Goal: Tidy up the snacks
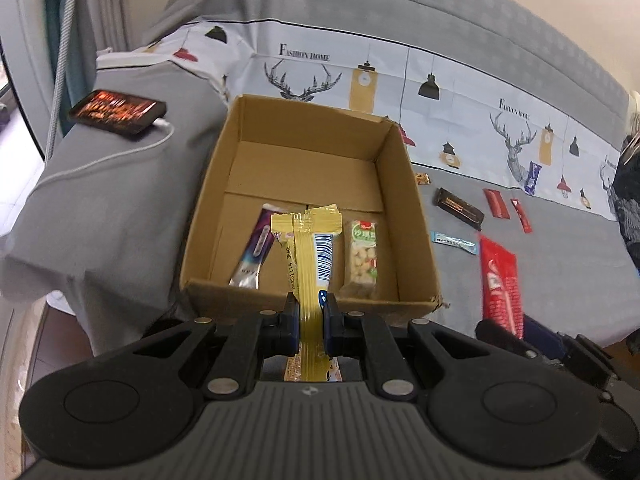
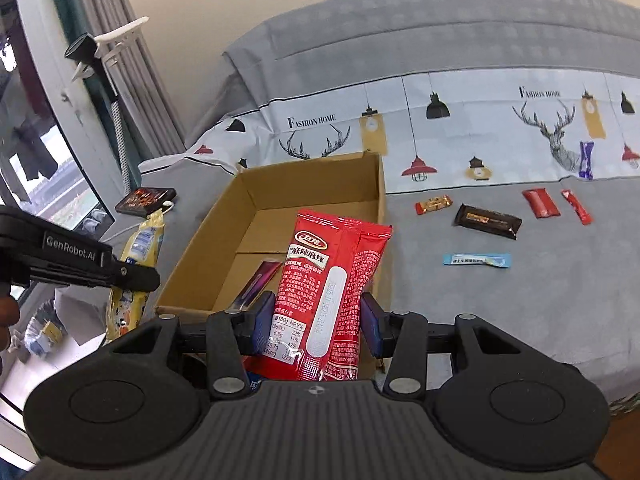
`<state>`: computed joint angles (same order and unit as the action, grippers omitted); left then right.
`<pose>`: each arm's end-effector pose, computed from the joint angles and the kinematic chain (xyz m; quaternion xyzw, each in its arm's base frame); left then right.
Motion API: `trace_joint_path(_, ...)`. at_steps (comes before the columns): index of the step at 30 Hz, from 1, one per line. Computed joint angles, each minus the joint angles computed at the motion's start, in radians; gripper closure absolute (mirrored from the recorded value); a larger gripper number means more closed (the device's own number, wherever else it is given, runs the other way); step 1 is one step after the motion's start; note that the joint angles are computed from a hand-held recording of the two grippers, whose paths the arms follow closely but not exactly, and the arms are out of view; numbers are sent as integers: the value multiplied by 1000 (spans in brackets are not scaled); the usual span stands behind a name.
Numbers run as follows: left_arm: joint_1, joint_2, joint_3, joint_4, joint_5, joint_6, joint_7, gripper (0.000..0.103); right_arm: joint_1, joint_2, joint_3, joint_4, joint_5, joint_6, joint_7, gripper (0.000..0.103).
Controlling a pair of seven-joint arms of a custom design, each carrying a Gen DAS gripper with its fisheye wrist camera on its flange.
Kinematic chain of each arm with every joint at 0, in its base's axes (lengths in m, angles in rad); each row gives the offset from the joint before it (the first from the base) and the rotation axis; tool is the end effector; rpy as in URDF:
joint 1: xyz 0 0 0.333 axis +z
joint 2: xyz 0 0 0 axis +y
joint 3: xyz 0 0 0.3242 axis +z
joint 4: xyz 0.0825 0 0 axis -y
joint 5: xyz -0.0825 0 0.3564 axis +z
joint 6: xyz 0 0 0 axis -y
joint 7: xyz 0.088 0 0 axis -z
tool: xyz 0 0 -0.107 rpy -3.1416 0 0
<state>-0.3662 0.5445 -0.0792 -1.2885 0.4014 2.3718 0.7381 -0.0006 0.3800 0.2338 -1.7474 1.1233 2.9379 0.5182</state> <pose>0.6713 -0.2983 0.5098 -0.7367 0.6038 -0.2373 0.1907 0.6600 0.0759 0.4450 -0.6863 0.5588 -0.1749 0.4315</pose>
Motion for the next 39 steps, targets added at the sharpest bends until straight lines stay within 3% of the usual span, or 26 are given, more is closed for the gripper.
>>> trace_joint_path(6, 4, -69, 3, -124, 21, 71, -48, 91, 6, -48, 18, -56, 81, 57, -89, 56)
trace_joint_path(12, 8, -95, -2, -157, 34, 70, -87, 91, 30, -72, 3, -72, 162, 69, -186, 56)
trace_joint_path(21, 9, -105, -10, -174, 53, 83, -97, 91, 62, -82, -31, -76, 207, 69, -230, 56)
trace_joint_path(39, 13, -90, -10, -164, 52, 81, -89, 91, 76, -73, -50, -76, 127, 60, -149, 56)
